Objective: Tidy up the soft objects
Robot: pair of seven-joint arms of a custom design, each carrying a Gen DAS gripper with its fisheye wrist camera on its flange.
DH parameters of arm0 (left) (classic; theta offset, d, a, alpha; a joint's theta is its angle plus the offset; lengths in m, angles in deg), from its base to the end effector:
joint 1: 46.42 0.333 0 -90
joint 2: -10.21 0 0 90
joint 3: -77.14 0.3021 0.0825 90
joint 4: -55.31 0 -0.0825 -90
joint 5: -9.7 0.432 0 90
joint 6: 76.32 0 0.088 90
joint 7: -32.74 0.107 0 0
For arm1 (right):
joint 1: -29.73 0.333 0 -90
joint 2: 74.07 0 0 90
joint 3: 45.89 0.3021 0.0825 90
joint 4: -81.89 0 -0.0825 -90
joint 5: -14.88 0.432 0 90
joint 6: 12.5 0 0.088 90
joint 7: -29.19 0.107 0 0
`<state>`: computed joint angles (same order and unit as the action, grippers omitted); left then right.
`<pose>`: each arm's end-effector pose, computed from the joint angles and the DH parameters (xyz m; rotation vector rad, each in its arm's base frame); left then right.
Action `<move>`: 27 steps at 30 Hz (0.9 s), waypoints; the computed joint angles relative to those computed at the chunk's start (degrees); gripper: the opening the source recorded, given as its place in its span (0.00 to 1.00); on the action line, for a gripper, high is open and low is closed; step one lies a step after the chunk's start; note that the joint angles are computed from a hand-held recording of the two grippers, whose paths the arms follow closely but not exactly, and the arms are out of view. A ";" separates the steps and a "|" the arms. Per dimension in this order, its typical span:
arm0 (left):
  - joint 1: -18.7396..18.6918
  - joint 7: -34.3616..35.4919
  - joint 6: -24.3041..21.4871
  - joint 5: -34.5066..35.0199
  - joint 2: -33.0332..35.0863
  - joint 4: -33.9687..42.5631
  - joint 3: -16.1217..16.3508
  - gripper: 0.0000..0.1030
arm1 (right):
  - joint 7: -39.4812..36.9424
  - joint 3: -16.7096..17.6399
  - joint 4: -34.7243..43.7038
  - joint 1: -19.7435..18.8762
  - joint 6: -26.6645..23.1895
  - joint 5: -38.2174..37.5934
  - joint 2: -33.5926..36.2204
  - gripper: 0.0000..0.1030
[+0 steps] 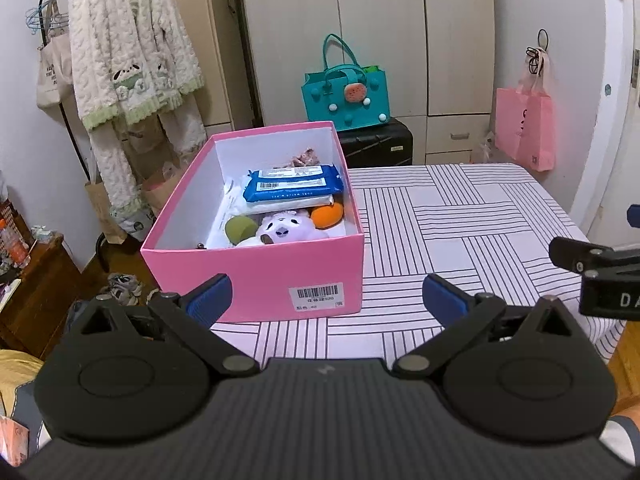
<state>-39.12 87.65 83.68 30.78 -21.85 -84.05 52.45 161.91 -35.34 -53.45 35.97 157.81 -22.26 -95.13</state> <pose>0.4633 -0.1850 0.5553 -1.5992 1.6451 -0.7644 0.4935 0.1997 0.5364 -1.7123 1.4628 -0.8515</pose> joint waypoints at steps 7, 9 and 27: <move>-0.96 1.25 0.69 -1.13 0.45 -0.19 0.88 1.00 | 1.38 0.51 0.26 -0.78 0.04 -1.59 0.32 1.00; -1.05 1.50 0.82 -1.39 0.60 -0.17 0.97 1.00 | 1.82 0.66 0.21 -1.00 0.12 -1.83 0.27 1.00; -1.27 2.25 0.96 -4.25 0.53 -0.63 1.50 1.00 | 2.41 0.61 -0.39 -1.53 0.82 -1.92 -0.26 1.00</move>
